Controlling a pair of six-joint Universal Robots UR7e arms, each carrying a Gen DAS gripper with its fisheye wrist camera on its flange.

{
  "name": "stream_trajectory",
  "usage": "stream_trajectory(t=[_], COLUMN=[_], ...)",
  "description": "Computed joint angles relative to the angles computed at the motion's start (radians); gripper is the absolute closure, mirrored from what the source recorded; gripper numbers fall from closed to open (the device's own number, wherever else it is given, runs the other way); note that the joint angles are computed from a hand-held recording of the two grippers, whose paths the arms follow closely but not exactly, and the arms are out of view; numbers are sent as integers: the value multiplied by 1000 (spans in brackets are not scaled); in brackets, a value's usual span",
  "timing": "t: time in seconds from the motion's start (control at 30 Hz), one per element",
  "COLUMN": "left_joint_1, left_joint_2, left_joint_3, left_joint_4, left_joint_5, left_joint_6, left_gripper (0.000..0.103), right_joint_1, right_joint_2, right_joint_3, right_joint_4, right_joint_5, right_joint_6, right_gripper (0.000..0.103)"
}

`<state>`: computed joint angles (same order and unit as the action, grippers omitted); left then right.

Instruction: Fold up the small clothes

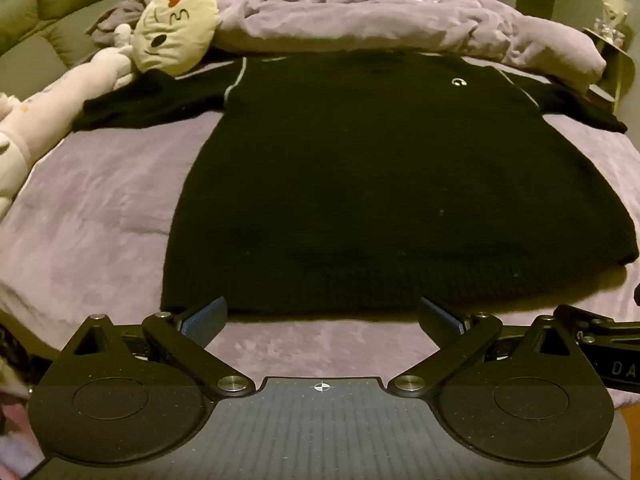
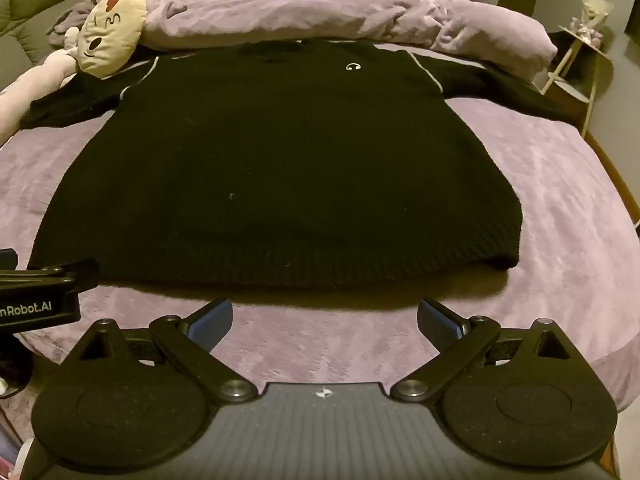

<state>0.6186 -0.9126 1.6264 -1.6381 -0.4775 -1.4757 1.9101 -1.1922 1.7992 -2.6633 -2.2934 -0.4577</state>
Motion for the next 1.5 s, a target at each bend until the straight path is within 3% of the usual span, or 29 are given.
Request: stream_trajectory(t=[0.43,1.5], left_joint_1=[6,25], left_joint_2=[-9,10], left_joint_3=[19,11], left_joint_4=[-33,-88], left_joint_5=[-7,-25], left_joint_6=[18,70], left_gripper=[0,0], right_joint_1=[18,-20], right_joint_2=[20,10], right_joint_3=[0,-18], right_joint_4=[-12,29], right_joint_5=[-9,38], right_joint_6=[24,36], right_gripper=[4,4])
